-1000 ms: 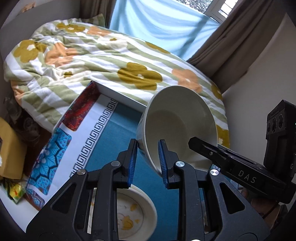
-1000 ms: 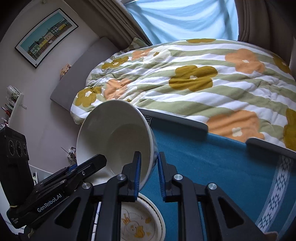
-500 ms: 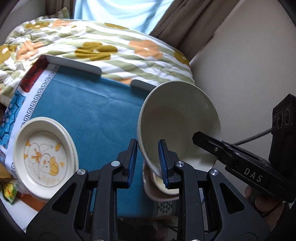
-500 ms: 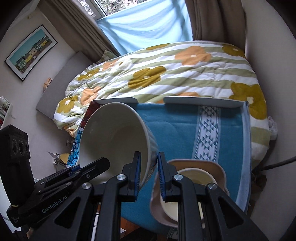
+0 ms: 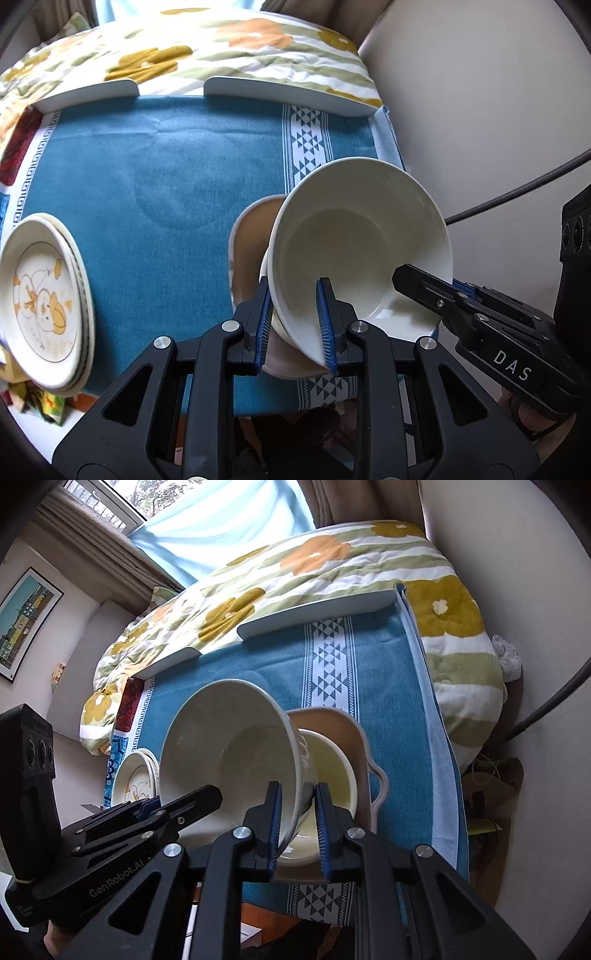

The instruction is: Organize plates and bowls

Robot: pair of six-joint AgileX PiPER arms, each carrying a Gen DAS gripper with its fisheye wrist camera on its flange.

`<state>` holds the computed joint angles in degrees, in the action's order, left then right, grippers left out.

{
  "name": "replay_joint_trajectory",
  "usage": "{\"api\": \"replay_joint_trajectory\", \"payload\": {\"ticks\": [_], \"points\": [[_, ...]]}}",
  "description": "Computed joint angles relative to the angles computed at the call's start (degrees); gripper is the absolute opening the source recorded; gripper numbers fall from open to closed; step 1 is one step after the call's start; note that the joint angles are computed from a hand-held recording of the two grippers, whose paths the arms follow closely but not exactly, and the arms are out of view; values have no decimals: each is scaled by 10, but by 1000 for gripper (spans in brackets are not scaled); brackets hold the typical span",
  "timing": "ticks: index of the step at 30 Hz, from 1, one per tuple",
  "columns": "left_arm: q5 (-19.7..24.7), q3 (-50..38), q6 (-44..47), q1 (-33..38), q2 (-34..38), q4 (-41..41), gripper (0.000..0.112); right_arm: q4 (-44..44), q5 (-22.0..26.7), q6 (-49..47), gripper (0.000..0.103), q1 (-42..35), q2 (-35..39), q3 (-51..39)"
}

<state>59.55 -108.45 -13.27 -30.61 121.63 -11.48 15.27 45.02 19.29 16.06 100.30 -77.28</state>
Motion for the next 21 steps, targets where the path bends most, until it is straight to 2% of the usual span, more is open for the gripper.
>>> {"api": "replay_joint_trajectory", "payload": {"ticks": [5,21], "points": [[10,-23,1,-13,32,31,21,4,-10,-1,16,-2,9,18],[22,-65,-11,-49,70,117,21,-74,-23,51,16,24,18,32]]}}
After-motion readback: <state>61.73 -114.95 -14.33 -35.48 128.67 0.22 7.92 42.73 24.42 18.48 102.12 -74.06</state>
